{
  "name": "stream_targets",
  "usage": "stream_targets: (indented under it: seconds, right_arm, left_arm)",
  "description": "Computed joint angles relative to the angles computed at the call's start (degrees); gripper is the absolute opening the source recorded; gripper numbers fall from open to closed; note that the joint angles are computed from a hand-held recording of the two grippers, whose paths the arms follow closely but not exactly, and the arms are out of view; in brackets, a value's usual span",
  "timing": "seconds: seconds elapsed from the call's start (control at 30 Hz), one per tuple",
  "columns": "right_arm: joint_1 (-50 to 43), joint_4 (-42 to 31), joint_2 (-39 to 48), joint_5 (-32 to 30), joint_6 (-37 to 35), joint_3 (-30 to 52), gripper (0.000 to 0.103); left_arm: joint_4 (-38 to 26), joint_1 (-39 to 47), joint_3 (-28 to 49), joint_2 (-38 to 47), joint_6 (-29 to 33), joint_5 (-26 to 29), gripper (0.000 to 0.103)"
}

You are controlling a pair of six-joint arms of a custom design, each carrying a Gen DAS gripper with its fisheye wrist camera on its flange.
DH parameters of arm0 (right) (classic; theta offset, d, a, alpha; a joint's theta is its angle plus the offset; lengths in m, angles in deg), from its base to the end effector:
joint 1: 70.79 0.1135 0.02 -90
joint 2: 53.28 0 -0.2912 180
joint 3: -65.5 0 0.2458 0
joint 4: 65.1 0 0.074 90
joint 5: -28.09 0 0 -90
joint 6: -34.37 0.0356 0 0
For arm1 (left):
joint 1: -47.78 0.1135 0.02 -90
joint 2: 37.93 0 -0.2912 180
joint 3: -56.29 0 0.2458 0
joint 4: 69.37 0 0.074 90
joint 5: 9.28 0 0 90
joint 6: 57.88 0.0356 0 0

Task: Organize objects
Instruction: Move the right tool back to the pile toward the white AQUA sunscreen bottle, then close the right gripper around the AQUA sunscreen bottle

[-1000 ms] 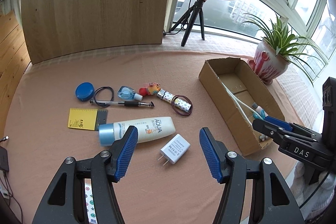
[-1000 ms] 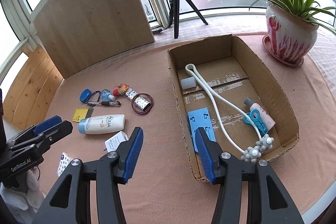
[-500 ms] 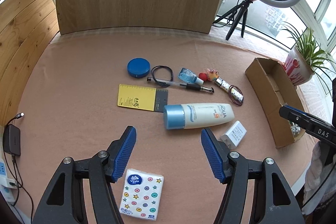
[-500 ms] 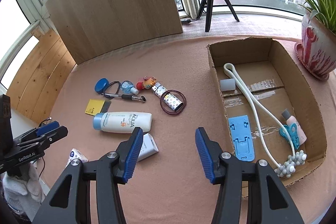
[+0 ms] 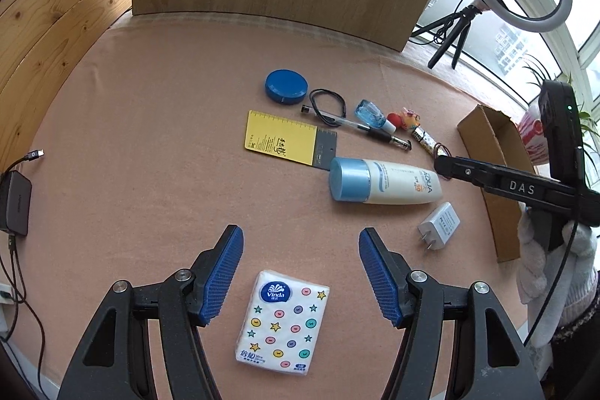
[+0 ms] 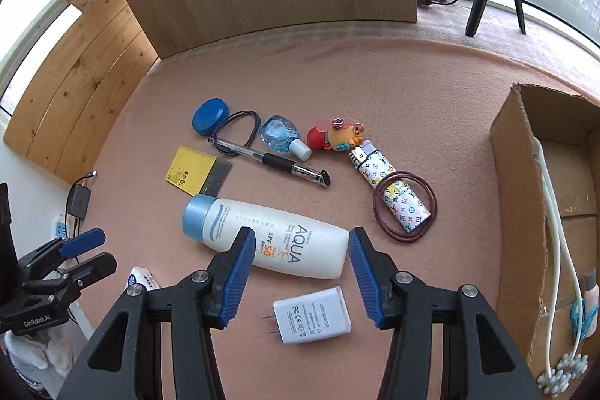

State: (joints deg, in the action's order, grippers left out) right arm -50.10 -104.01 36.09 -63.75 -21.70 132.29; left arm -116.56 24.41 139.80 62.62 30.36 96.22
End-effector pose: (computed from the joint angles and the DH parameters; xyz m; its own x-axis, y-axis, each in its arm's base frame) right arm 0.2766 0.1057 0.2140 -0.8872 0.2613 -0.3803 0.1540 0.9446 0.2898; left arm 0.3225 -0.1497 0.2302 -0.8413 0.3313 -0.4272 0.4633 0.8491 -0.2539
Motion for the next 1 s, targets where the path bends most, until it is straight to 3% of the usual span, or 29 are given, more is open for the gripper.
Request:
stream_targets:
  seconds: [0.17,0.27,0.77,0.83,1.0]
  right_arm:
    - [-3.30,0.21,9.47,-3.34,-1.22,5.47,0.048]
    - [-5.21,1.52,12.99,-9.63,-0.29,6.12,0.048]
    - [1.00,5.75,8.27,-18.80,2.78,-1.89,0.048]
    - [2.54,6.45,7.52,-18.39,3.41,-2.87,0.048]
    - [3.27,4.88,4.82,-10.31,4.22,-2.72,0.048]
  left_arm:
    - [0.45,-0.02,-3.18,-3.23,-0.64,1.34,0.068]
    - [0.94,-0.63,-4.36,-4.44,-1.09,1.52,0.068]
    - [2.64,-7.01,-3.66,-0.11,-1.63,1.04,0.067]
    - [2.78,-7.62,-3.18,0.85,-1.73,1.09,0.067]
    - [3.64,-9.19,-1.42,3.43,-2.92,1.16,0.067]
